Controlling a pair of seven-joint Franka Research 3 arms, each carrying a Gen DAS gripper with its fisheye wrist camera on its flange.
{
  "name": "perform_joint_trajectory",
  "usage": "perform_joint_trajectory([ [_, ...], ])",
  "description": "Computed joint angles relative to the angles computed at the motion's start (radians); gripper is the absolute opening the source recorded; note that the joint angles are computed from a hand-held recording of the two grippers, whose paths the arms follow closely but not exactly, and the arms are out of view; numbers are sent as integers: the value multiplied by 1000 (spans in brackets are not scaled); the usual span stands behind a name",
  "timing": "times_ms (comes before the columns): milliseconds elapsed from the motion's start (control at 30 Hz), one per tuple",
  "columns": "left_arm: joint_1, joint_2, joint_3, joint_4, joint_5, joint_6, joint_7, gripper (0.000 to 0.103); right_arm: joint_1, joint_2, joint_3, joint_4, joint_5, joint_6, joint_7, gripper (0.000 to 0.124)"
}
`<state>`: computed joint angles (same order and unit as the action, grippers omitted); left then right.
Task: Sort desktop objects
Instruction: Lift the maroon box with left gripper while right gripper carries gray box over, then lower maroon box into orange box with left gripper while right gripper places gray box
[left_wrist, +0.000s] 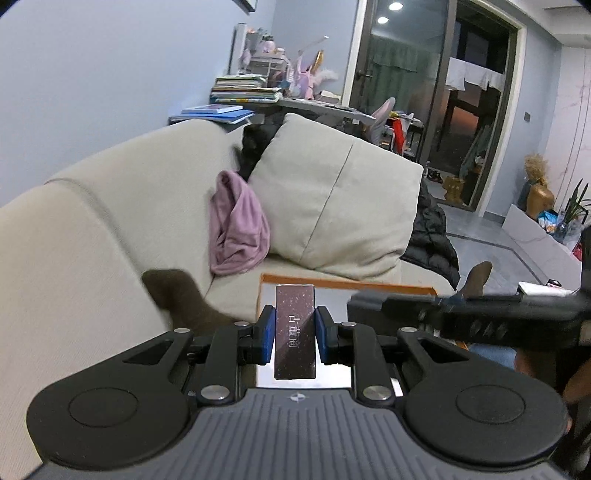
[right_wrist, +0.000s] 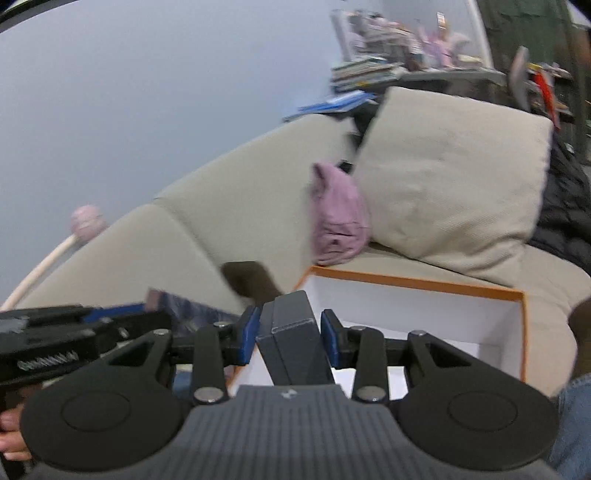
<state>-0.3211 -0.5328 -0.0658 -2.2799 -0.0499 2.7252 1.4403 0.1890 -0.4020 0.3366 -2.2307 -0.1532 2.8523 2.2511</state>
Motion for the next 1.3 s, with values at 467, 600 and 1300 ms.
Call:
perform_joint_trajectory([
  [467,22,245,-49,100,-8,-59,96,25,76,152,-103,21,65,-72,-59,38],
  [600,41,257,-66,102,13,-116,126,25,98,192,-124,32,86,-90,-68,39],
  [1300,102,254,-111,89,101,-202,129,25,141,159,-176,28,245,-252,-199,38],
])
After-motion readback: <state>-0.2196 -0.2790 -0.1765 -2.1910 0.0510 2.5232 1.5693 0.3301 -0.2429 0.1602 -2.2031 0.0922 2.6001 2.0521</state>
